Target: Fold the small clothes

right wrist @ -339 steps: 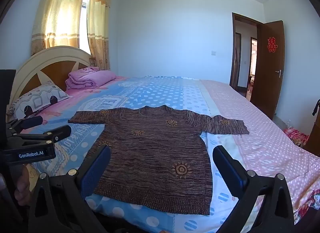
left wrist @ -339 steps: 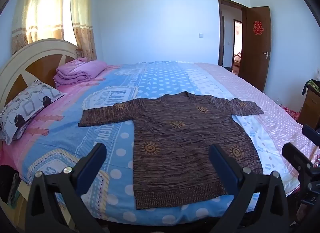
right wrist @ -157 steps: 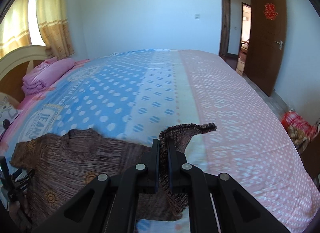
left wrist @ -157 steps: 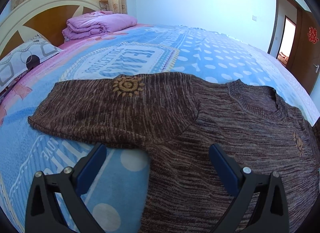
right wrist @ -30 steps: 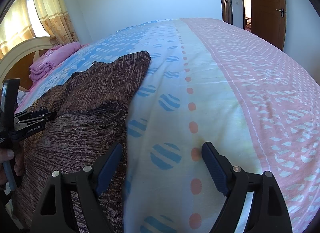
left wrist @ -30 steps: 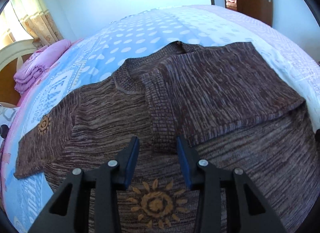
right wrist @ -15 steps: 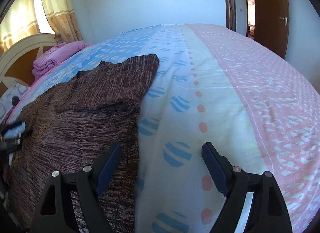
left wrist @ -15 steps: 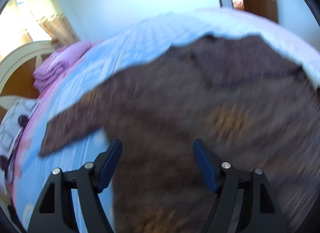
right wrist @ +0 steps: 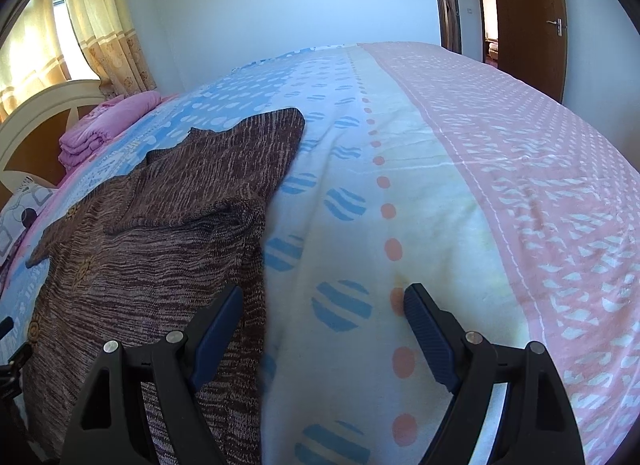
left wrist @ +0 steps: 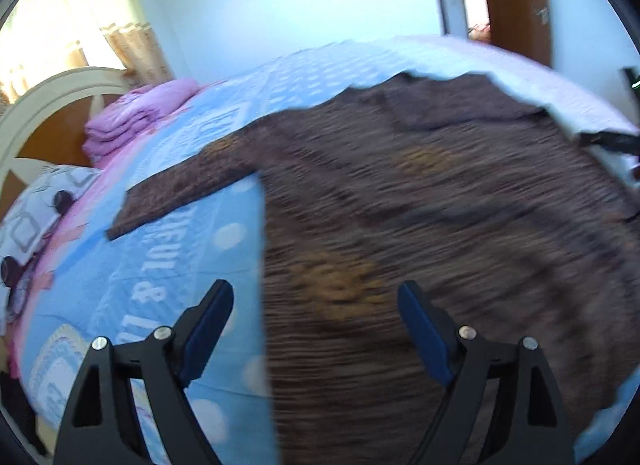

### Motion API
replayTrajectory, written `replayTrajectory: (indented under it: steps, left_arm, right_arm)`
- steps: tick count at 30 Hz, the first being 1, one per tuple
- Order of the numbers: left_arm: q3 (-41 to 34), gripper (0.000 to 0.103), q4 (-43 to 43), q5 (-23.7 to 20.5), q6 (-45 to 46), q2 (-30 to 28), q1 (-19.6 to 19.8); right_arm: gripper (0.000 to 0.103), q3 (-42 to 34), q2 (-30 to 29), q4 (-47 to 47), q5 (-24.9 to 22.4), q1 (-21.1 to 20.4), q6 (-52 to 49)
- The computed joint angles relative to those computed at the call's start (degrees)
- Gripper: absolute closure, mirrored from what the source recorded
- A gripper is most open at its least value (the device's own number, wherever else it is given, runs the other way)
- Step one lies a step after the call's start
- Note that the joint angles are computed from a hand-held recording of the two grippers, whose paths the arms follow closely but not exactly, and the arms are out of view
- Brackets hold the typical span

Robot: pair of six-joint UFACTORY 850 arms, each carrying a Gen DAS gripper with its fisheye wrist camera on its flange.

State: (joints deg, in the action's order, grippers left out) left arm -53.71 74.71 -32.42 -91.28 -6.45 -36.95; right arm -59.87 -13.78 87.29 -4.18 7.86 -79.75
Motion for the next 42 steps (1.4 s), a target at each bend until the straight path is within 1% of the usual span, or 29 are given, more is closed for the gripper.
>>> replayTrajectory:
  steps: [2,3,4,5,6,7,9,11,13,15,16,17,19,20,21,23,24,27,28,30,33,34,35,36,37,38,40,41,42]
  left_arm:
    - [-0.6,0.015,0.9,1.6,0.1,-0.3,-1.0]
    - [-1.8,0.015,-0.7,2.3,2.5,-1.5,-1.6]
    - [-2.3,0.015,-2.7,2.2,4.9,-2.1,-2.0]
    - [-3.0,0.015,-5.6,1.5,8.5,-3.2,-2.3]
    - [-3.1,0.013,-6.5,-0.2,9.7,-4.5,-2.7]
    - [-1.6,0.010,-5.1,0.6,8.5,-3.4,-2.4]
    - [1.0,0.000,-4.4,-1.6,8.1,-1.5,-2.2]
    - [3.5,0.000,-7.5,1.0,9.5,1.2,0.1]
    - [5.4,0.000,-9.1,1.8,10.4,3.3,1.6]
    - [7.0,0.000,-9.6,2.4,10.6,5.3,2.6]
    - [7.5,0.000,-10.5,3.6,11.2,6.3,3.3]
    - [7.9,0.000,-10.0,3.7,10.6,7.0,3.4]
    - [8.0,0.000,-7.2,0.7,8.0,7.7,3.2]
    - [7.9,0.000,-6.2,1.3,7.2,8.3,4.0]
    - [8.1,0.000,-5.7,2.2,6.9,9.0,5.1]
    - [7.5,0.000,-4.6,1.9,5.7,9.3,7.0]
    - [7.0,0.000,-2.0,1.9,3.5,9.2,8.9]
    - [4.4,0.000,2.5,-0.8,-0.6,6.1,12.9]
    - [2.9,0.000,3.4,-1.3,-1.8,4.5,15.1]
    - [0.2,0.002,1.5,-1.0,-2.0,1.7,19.3]
    - [-3.0,0.008,-1.4,1.0,-2.7,-1.4,24.1]
    - [-4.4,0.009,-3.3,1.8,-2.1,-2.6,25.7]
    - [-5.0,0.009,-4.4,2.5,-2.0,-3.3,26.8]
    - [-5.8,0.013,-5.3,3.0,-2.5,-4.0,27.7]
    - [-6.7,0.013,-6.8,3.9,-2.2,-5.0,28.7]
    - [-7.1,0.013,-8.0,4.6,-1.9,-5.5,29.1]
    - [-8.9,0.018,-10.9,5.8,-0.9,-7.3,30.5]
    - [-9.3,0.018,-12.7,6.6,0.1,-7.6,30.6]
    - [-10.2,0.018,-16.8,8.3,2.9,-8.4,31.4]
  right_arm:
    - [0.020,0.0,0.0,-0.2,0.5,0.2,0.0]
    - [0.020,0.0,0.0,0.5,0.4,0.2,-0.7]
    - [0.020,0.1,0.0,1.9,0.3,0.2,-1.9]
    - [0.020,0.2,0.2,5.8,-0.1,0.0,-5.6]
    - [0.020,0.4,0.3,8.6,-0.4,-0.1,-8.2]
    - [0.020,0.6,0.4,11.2,-0.8,-0.2,-10.6]
    - [0.020,0.8,0.5,13.3,-1.1,-0.3,-12.5]
    - [0.020,0.7,0.5,13.2,-0.5,-0.1,-12.6]
    - [0.020,0.7,0.4,12.7,0.1,0.1,-12.4]
    - [0.020,0.7,0.5,14.7,0.1,0.1,-14.4]
    - [0.020,0.8,0.5,15.5,-0.1,0.0,-15.2]
    - [0.020,0.8,0.5,16.3,-0.2,-0.1,-15.8]
    - [0.020,0.9,0.5,18.4,-0.4,-0.2,-17.8]
    - [0.020,1.0,0.6,19.9,-0.3,-0.2,-19.2]
    - [0.020,1.0,0.6,20.2,-0.2,-0.1,-19.5]
    - [0.020,0.9,0.6,19.7,0.0,-0.1,-19.1]
    - [0.020,0.9,0.6,19.6,0.0,-0.1,-19.0]
    - [0.020,1.0,0.6,20.0,0.0,-0.1,-19.4]
    - [0.020,1.0,0.6,20.3,0.0,-0.1,-19.7]
    - [0.020,1.0,0.6,20.9,0.0,0.0,-20.2]
    - [0.020,1.0,0.6,21.7,0.1,0.0,-21.1]
    - [0.020,1.0,0.6,22.3,0.2,0.0,-21.8]
    - [0.020,1.0,0.6,23.3,0.4,0.1,-22.8]
    - [0.020,1.0,0.6,24.1,0.5,0.1,-23.7]
    - [0.020,1.0,0.6,24.7,0.5,0.1,-24.3]
    - [0.020,1.0,0.6,24.7,0.6,0.1,-24.3]
    - [0.020,1.1,0.7,25.7,0.6,0.2,-25.4]
    - [0.020,1.0,0.6,26.3,0.7,0.2,-26.0]
    - [0.020,1.0,0.6,27.8,0.9,0.3,-27.5]
